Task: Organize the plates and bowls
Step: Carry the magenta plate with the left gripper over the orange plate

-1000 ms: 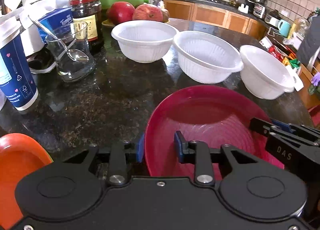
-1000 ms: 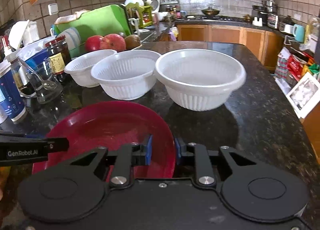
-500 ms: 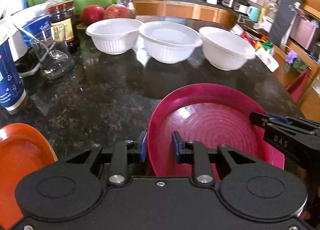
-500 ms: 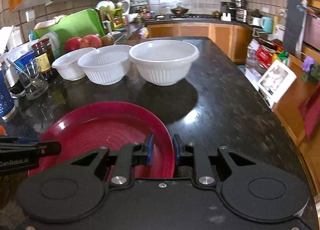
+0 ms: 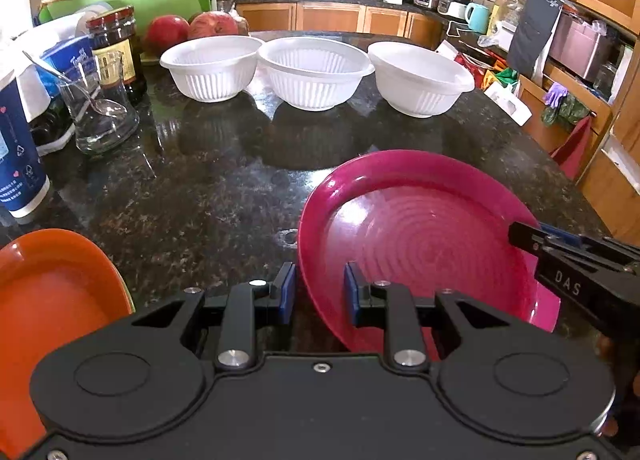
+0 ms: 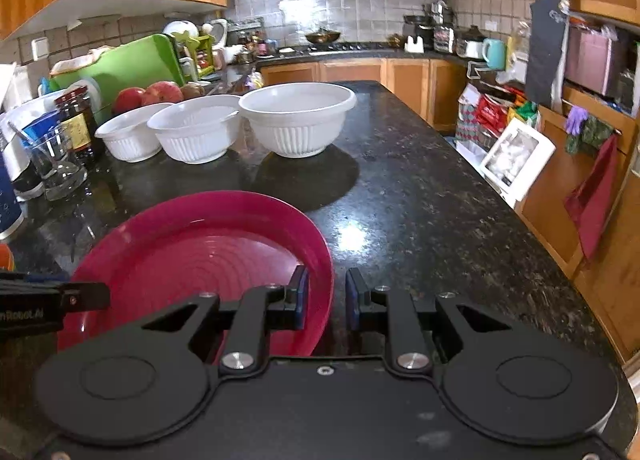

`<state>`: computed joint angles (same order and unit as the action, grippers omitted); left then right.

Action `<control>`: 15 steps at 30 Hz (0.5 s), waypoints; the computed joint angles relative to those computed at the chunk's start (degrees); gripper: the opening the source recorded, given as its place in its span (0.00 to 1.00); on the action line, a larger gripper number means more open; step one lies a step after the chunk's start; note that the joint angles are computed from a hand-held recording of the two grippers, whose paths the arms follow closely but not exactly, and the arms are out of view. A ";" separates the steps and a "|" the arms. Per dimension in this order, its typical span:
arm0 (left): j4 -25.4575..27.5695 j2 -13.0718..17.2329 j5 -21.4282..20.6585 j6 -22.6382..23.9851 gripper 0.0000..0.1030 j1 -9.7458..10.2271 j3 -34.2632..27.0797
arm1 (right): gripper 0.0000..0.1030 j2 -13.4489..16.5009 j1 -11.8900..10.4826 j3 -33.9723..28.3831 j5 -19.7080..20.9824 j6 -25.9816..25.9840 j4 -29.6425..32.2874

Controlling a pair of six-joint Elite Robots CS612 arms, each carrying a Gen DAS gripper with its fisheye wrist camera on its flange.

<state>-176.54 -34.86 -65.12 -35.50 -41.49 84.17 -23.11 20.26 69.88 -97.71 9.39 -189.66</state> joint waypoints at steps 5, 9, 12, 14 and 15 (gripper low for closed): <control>2.55 0.68 3.31 -3.01 0.32 -0.74 -1.82 | 0.25 0.35 -0.64 -0.24 3.10 -1.94 -1.45; 5.19 0.61 4.02 -6.47 0.32 -1.04 -2.60 | 0.25 -0.06 -1.81 0.05 6.90 -1.48 -1.46; 5.63 0.45 6.34 -8.73 0.32 -1.73 -2.65 | 0.25 -0.21 -2.34 0.33 9.02 -2.71 -2.80; 6.49 0.32 8.82 -9.82 0.33 -2.38 -2.72 | 0.25 -0.34 -2.61 0.38 10.27 -4.01 -3.29; 6.92 0.34 9.84 -10.38 0.33 -2.62 -2.86 | 0.25 -0.38 -2.75 0.40 10.97 -4.35 -3.57</control>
